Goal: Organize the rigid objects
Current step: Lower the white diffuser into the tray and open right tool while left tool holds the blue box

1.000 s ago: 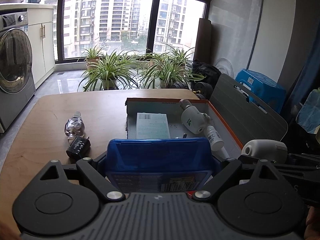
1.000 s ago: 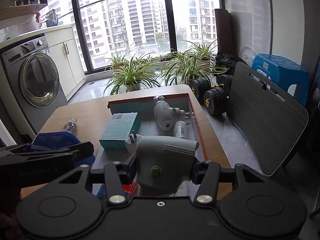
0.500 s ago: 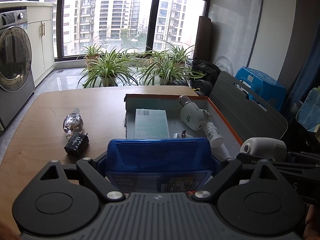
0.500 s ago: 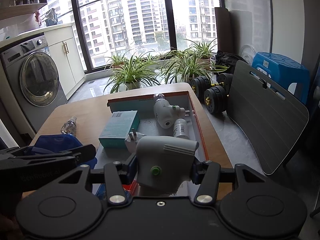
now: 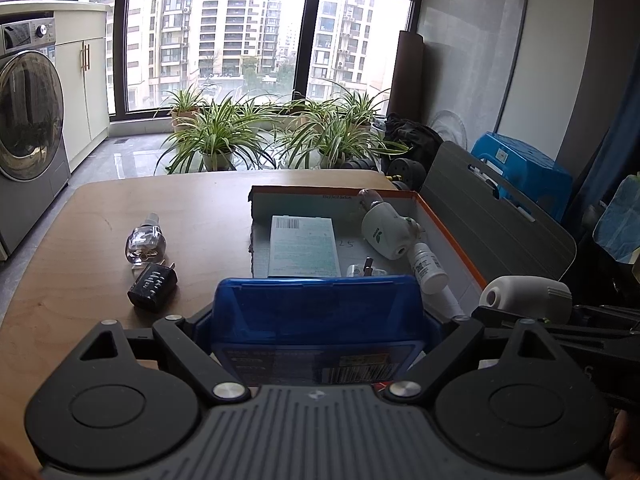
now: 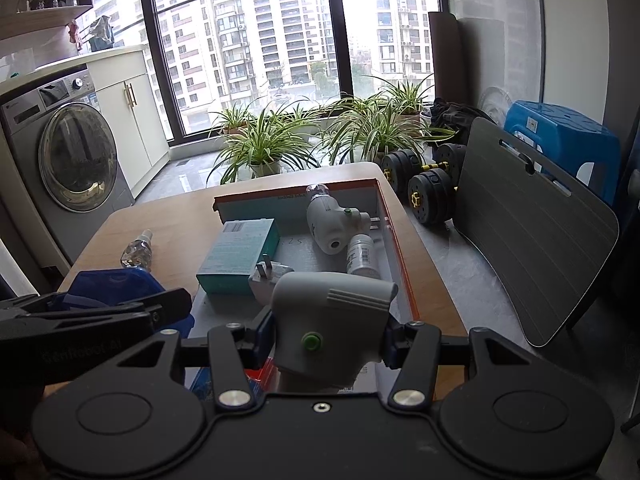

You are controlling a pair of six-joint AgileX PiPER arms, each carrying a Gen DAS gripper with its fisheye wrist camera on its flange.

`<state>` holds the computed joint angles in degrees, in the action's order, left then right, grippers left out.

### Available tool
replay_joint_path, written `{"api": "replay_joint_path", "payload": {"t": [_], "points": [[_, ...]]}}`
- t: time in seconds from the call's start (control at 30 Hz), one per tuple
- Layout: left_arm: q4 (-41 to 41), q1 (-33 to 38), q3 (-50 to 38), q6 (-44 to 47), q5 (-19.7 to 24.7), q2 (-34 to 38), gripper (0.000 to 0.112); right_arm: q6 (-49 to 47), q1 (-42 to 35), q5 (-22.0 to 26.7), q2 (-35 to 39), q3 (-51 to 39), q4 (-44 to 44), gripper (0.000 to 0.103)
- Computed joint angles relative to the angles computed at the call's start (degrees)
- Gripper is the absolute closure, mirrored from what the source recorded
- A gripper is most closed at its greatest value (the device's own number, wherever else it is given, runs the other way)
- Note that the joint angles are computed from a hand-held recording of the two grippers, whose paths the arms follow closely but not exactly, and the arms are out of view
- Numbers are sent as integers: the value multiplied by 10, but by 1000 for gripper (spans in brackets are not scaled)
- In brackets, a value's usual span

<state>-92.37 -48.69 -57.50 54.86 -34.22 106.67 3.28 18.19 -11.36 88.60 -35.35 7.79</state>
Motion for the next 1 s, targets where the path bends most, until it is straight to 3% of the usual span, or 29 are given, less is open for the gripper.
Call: {"api": "replay_joint_path", "payload": {"t": [1.0], "points": [[2, 1, -4, 0, 2, 4, 18, 16, -5, 5, 10, -12, -19, 42]]}}
